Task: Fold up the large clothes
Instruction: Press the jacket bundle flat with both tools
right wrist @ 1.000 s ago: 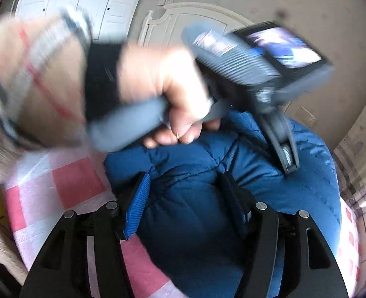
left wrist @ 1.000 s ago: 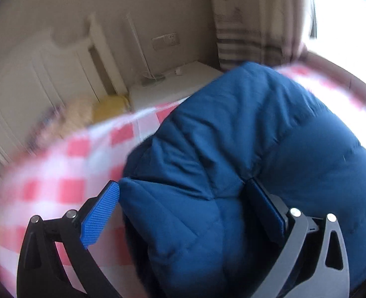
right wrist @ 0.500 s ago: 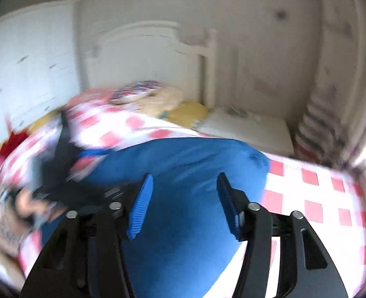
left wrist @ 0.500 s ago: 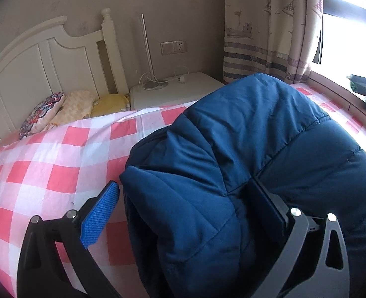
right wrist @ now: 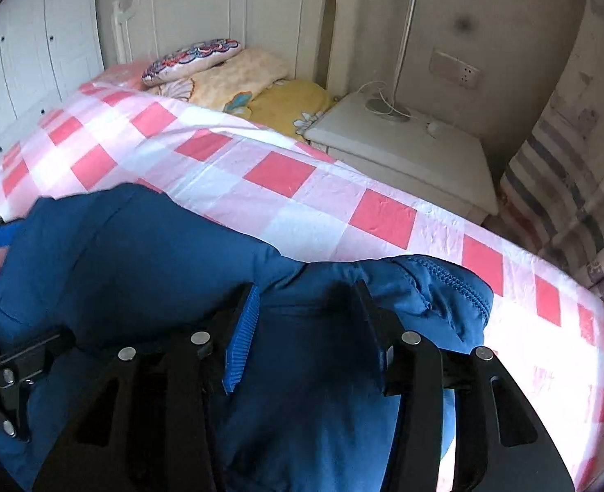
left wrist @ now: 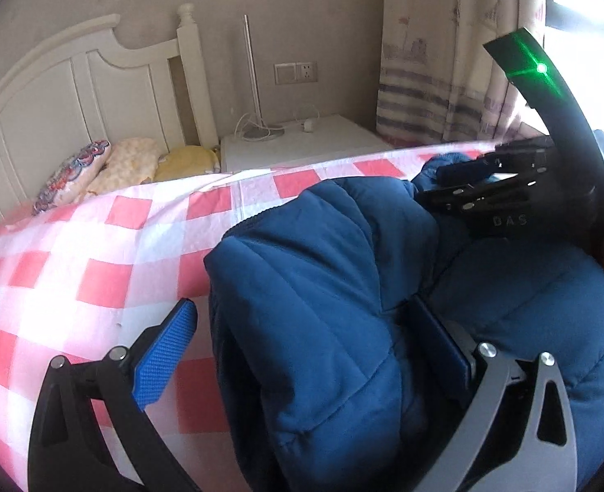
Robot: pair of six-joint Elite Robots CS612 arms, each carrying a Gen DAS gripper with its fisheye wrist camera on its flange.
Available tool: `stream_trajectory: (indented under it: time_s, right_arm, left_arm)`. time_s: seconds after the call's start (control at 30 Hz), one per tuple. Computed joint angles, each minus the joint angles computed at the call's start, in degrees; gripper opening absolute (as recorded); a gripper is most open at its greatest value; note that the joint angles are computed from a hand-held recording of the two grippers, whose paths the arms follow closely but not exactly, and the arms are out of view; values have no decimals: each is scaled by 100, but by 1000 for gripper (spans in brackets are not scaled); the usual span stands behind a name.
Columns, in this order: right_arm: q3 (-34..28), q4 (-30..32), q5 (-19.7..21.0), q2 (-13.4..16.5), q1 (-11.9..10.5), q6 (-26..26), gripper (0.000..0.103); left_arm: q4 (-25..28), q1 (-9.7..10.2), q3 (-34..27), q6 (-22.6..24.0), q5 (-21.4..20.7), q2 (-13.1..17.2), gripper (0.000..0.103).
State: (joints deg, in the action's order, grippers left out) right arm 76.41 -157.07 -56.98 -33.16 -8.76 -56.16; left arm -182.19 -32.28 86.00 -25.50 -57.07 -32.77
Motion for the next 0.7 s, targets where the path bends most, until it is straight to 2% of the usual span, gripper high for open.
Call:
stream_trajectory:
  time_s: [0.07,0.1,0.13,0.2,0.23,0.33,0.4,0.43,0.47,0.53,0.6,0.67,0.7]
  right_arm:
    - [38,-154,43,21,-20,8,47]
    - [-13,-148,117,70,-37,48,47]
    - [-21,-119,177,70,-51,76,47]
    - [-66,-60,262,93,-67,131,47]
    - [-78,-52,275,95,-70,131,47]
    - [-98,7,383,104,-96,159,47]
    - [-154,169,558,123,-134,186,47]
    - [-220,343,700,144,-165,212,47]
    - [-281,514,809,160,-189,252,47]
    - [-360,774,949,169,-214,234,47]
    - [-364,828,948,139,-211,214,46]
    - [-317,729,1000,47,-228,359,46]
    - [-287,454,1165,26,-264,636,46]
  left_arm:
    - [616,-94,-62,145,466,-137,101]
    - [658,-150,-57,206,794,-214,101]
    - [461,-168,-15,212,882,-298,101]
    - [73,-110,31,99,519,-428,101]
    - [69,-73,-34,-4,343,-443,101]
    - [769,6,-462,-171,201,-254,101]
    - [1738,84,-830,-594,78,-42,100]
    - [1918,114,-921,-681,26,56,100]
    - [1859,151,-932,-816,-120,105,101]
    - [1719,161,-855,-926,-120,103,101]
    - [1709,111,-857,-816,136,139,101]
    - [1680,62,-863,-720,370,175,101]
    - [1663,52,-859,-722,394,180,101]
